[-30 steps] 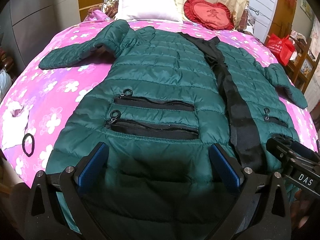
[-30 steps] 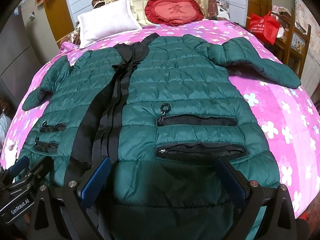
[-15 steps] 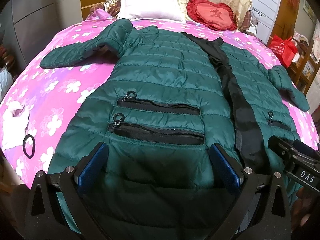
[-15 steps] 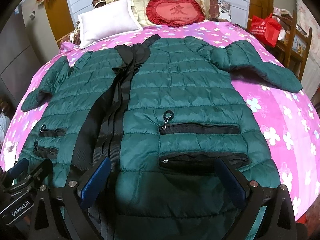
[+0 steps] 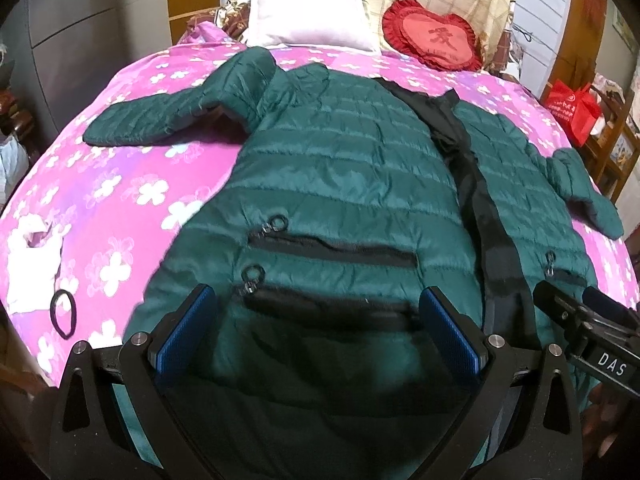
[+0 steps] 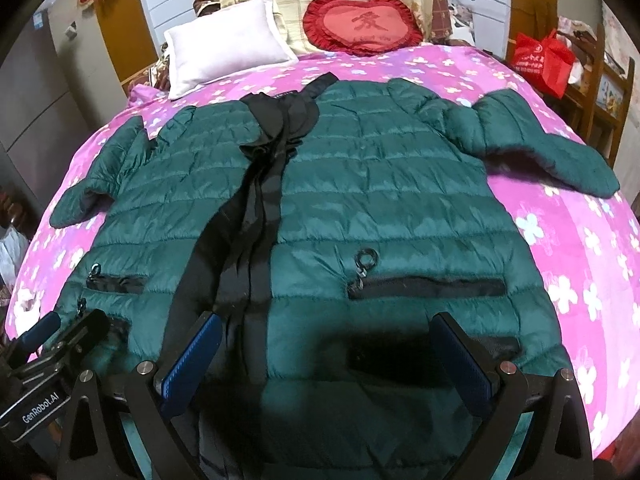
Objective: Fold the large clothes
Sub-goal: 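Move the left tool toward the sleeve cuff nearest it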
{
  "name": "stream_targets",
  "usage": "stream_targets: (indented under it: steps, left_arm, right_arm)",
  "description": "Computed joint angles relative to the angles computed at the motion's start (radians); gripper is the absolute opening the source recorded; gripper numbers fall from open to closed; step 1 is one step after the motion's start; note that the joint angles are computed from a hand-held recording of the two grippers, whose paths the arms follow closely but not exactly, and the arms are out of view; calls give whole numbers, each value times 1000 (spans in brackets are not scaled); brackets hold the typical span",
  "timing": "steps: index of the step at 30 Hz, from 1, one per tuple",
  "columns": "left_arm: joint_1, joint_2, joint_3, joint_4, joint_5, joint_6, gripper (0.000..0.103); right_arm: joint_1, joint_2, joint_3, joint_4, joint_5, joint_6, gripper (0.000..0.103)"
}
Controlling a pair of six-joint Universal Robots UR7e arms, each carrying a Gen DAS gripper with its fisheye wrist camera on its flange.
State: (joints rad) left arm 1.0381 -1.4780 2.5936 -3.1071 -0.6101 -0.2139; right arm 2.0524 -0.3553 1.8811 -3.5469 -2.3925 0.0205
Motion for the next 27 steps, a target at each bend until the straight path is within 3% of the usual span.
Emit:
stream_targets:
  steps: [8, 27]
  left_arm:
    - [42, 6, -47, 27, -14, 13, 102]
    - [135, 50, -189, -45, -7, 158, 102]
  right_arm:
    - [-3, 16, -66, 44, 28, -18, 103]
    - [0, 76, -243, 173, 36, -71, 103]
